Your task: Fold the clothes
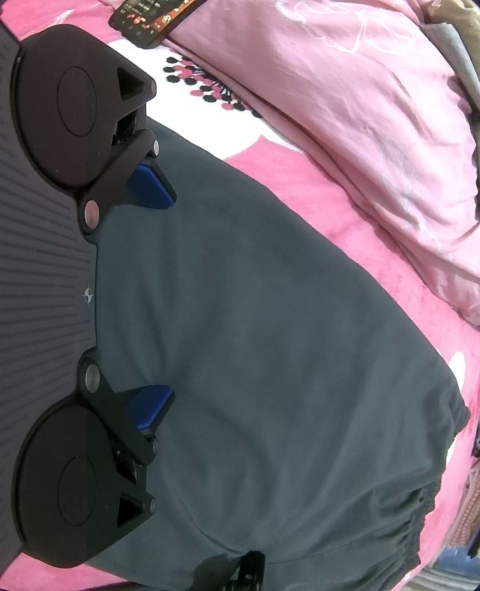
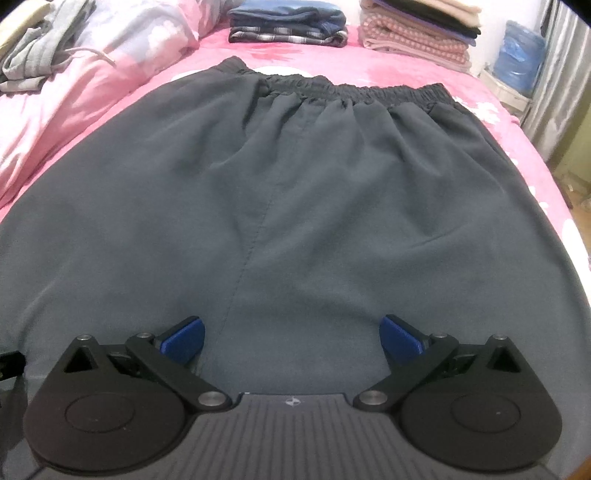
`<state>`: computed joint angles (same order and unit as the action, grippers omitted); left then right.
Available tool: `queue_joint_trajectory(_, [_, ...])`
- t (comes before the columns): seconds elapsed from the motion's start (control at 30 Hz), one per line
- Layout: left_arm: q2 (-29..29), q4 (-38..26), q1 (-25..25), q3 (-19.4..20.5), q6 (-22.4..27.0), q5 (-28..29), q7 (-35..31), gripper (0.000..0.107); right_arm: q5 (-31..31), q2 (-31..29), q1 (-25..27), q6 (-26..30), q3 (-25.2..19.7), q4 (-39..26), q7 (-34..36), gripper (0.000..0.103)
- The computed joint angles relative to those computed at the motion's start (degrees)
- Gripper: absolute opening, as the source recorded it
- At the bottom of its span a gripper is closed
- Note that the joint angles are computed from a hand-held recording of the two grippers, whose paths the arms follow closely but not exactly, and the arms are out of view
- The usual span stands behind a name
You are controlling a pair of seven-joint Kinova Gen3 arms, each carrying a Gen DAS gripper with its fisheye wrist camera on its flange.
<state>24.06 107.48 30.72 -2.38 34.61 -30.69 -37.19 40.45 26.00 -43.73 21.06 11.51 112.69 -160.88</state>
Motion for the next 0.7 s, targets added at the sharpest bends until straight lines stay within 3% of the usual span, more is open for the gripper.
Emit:
queue_joint_trajectory(0.5, [-0.75, -0.14, -0.8, 1.06, 1.09, 1.56, -0.39, 0.103, -2.17, 0.27, 1.84, 2.58, -2.39, -1.74, 1.22, 0.103])
queue_joint_trajectory(0.7, [-1.51, 1.44, -1.02, 0.91, -1.03, 1.59, -0.15, 0.103, -3.74, 0.58, 2.99, 3.63, -3.52, -2.68, 2.81, 0.103])
